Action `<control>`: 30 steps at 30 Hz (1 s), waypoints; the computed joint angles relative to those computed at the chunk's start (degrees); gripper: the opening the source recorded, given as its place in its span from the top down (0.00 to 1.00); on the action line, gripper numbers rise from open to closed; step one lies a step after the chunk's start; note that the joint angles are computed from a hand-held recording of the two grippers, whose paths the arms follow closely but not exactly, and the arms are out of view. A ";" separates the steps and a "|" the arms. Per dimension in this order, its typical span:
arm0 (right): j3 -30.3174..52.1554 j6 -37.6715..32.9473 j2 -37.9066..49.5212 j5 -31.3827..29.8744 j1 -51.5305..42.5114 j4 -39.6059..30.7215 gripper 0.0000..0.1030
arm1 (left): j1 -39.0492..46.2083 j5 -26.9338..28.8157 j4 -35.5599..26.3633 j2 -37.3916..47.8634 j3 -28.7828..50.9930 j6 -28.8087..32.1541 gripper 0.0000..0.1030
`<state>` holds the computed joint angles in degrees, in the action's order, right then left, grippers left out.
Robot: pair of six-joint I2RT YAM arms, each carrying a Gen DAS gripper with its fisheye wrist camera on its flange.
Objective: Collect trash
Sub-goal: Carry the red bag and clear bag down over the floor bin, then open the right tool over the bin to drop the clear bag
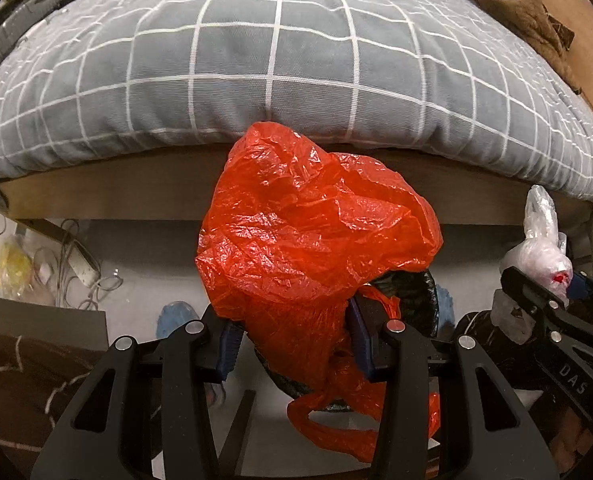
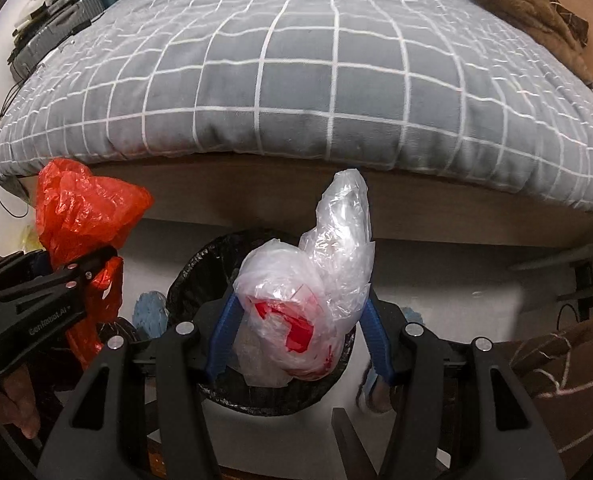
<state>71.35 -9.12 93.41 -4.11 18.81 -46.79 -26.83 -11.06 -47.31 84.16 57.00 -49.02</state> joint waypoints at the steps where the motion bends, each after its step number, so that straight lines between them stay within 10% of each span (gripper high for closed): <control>1: 0.20 0.13 0.71 0.02 0.24 0.24 0.48 | 0.33 0.09 0.31 0.43 -0.10 0.39 0.57; 23: 1.79 3.00 12.93 2.07 5.46 2.97 0.45 | 6.63 2.45 1.79 2.67 -6.25 1.53 0.57; 30: 0.74 3.24 12.53 4.73 7.23 5.16 0.16 | 6.89 1.55 0.50 2.21 -6.29 0.94 0.57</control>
